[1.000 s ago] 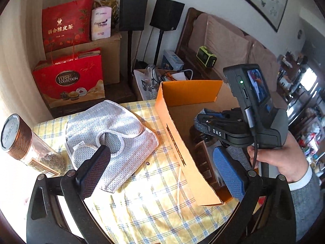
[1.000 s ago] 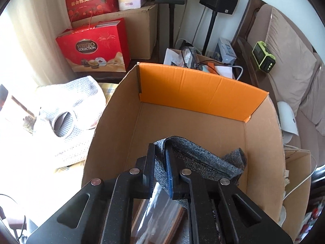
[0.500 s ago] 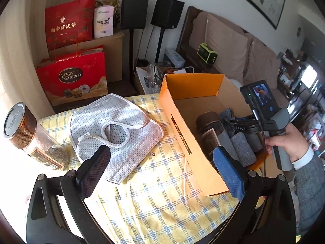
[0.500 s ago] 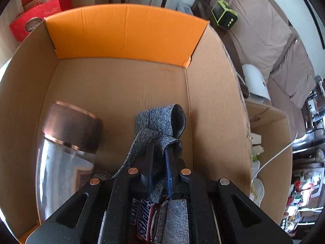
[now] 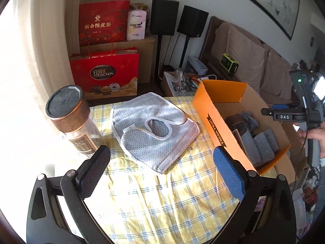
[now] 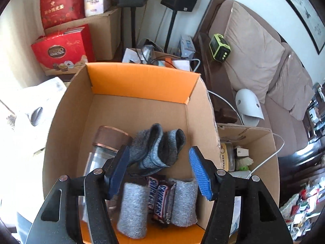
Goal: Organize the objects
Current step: 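Reach the right gripper to the brown-capped coffee jar and grasp it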
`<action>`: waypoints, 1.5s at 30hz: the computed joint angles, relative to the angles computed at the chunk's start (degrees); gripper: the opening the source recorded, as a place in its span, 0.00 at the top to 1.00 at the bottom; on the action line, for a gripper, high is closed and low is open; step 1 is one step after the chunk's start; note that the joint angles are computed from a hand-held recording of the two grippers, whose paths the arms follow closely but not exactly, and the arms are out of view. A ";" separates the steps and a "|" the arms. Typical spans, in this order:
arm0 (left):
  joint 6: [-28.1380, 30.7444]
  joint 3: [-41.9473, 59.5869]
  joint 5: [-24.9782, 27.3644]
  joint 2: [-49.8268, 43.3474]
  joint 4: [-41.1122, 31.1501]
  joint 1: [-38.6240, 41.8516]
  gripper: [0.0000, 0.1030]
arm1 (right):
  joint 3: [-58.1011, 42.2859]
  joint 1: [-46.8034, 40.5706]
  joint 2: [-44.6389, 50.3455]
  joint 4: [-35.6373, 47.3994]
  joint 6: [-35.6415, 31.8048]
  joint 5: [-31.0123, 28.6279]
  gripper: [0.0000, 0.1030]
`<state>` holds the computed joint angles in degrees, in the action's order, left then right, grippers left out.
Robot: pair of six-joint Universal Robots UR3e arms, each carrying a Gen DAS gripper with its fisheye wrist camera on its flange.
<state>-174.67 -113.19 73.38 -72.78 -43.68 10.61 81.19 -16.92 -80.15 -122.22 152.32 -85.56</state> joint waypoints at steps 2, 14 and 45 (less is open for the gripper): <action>0.97 -2.05 -0.38 2.59 -0.22 2.79 0.02 | -0.15 1.70 -1.40 1.15 -0.34 1.30 0.39; 9.49 -8.52 -6.17 11.03 -2.19 22.78 0.02 | -3.49 14.28 -2.86 4.45 3.93 10.13 0.27; 11.89 -17.37 -17.00 -7.96 27.55 28.95 0.02 | -23.71 36.50 21.77 -10.01 15.96 15.75 0.18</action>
